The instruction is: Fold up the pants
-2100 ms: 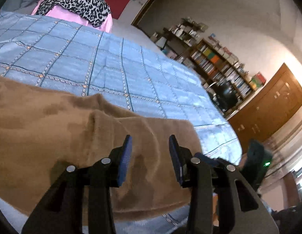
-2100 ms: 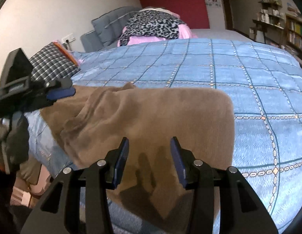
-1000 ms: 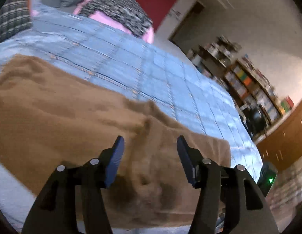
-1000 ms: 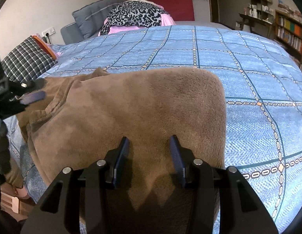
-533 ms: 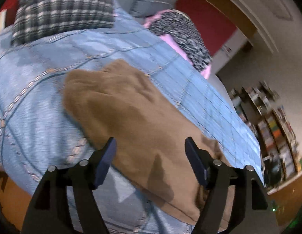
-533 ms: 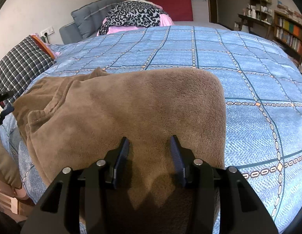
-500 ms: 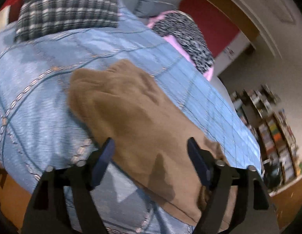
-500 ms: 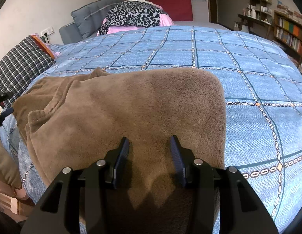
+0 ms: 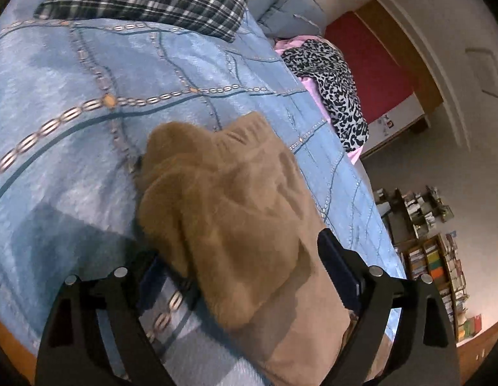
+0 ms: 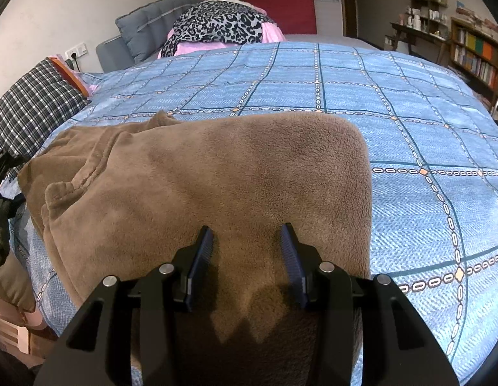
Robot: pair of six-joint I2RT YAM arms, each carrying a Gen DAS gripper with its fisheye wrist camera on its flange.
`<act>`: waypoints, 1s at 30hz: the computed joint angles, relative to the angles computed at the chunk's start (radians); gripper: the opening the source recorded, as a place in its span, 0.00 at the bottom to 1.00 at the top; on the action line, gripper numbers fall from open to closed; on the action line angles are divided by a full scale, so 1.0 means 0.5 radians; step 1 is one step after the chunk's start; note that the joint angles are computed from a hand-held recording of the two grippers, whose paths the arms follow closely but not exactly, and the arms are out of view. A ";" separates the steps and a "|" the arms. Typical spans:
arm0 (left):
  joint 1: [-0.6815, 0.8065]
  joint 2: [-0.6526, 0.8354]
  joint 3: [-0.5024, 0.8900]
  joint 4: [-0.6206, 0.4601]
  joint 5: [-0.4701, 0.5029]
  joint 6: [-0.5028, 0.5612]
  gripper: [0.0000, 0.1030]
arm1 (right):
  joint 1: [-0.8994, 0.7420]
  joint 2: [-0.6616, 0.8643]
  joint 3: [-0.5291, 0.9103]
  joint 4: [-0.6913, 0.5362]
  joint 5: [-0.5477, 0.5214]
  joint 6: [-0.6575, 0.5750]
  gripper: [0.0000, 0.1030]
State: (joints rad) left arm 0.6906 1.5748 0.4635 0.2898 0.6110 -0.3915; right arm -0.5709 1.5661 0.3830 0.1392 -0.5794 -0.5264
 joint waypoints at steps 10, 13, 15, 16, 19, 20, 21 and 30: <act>-0.140 0.295 0.249 0.073 -0.093 -0.013 0.90 | -0.005 0.004 0.001 0.000 -0.003 -0.008 0.43; -0.103 0.337 0.297 0.015 -0.055 -0.032 0.58 | -0.005 0.003 0.002 -0.003 -0.004 -0.008 0.43; -0.051 0.361 0.309 0.004 0.035 -0.071 0.44 | -0.005 0.003 0.002 -0.003 -0.004 -0.008 0.43; -0.039 0.350 0.309 -0.007 0.056 -0.084 0.43 | -0.005 0.001 0.000 0.000 -0.003 -0.007 0.43; -0.074 0.243 0.280 -0.041 0.026 -0.066 0.36 | -0.004 -0.004 -0.004 0.002 0.001 -0.003 0.43; -0.080 0.201 0.268 -0.052 0.029 -0.060 0.34 | -0.004 -0.006 -0.002 -0.004 0.000 -0.002 0.43; -0.096 0.155 0.264 -0.067 0.025 -0.059 0.33 | -0.003 -0.007 -0.003 -0.004 0.000 0.000 0.43; -0.498 -0.427 0.289 -0.403 -0.322 0.108 0.29 | -0.016 -0.005 0.006 -0.020 -0.024 0.009 0.43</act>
